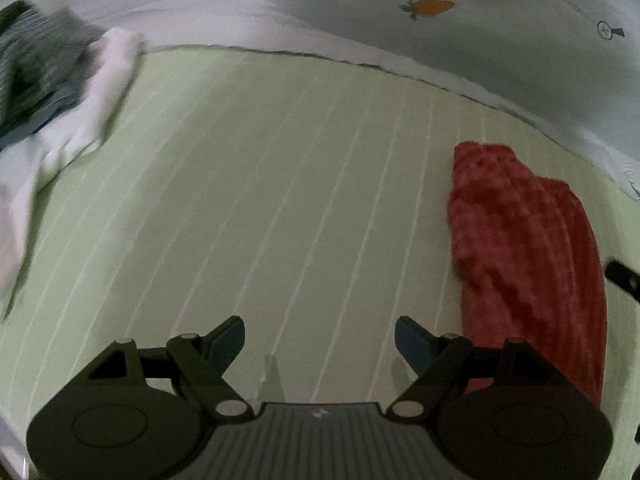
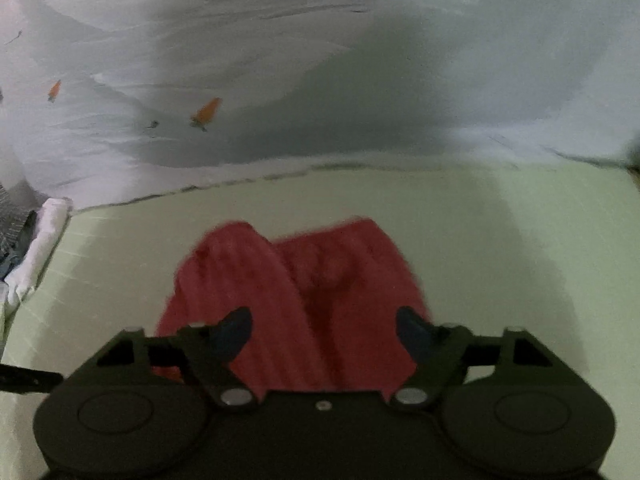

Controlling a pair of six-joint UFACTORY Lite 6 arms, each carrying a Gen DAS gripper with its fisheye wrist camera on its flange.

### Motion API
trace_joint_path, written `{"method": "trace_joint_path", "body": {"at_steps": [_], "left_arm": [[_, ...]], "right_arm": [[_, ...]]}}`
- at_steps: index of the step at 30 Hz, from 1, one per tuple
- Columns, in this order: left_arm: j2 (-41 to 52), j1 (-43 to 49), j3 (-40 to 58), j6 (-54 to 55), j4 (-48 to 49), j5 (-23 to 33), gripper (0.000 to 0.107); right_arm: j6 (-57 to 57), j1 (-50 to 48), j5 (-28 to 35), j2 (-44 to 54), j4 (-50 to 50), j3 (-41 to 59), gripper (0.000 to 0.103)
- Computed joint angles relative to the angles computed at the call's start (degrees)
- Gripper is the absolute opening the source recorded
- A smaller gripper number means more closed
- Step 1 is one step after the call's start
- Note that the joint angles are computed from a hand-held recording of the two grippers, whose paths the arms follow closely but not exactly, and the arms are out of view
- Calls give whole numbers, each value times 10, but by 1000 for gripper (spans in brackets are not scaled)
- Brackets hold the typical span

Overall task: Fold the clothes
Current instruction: 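Open the right gripper and lift both grippers off the folded shorts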

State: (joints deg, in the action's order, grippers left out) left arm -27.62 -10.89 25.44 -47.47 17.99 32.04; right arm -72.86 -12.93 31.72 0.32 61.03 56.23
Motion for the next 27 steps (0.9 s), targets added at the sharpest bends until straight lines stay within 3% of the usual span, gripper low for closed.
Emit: {"method": "trace_joint_path", "body": {"at_steps": [3,8,11,14,19,27], "left_arm": [[136,28,68,13,16,-72,83],[289,37,171,-29,81,-129,83],[333,39,211,-57,115,-142,83],[361,40,238,-67,125,-150,83],[360,29,257,-101,157,-150,83],[328,-30,271,-204,240,-134,83]], "right_arm": [[-8,48,1,98,12,92,61],[22,109,-15,226,-23,208,51],[28,123,-14,265,-33,236,32],[-28,116,-9,253,15,216,1],[-150,67,51,186,114,163,1],[-150,-30,102,143,156,181,1]]}}
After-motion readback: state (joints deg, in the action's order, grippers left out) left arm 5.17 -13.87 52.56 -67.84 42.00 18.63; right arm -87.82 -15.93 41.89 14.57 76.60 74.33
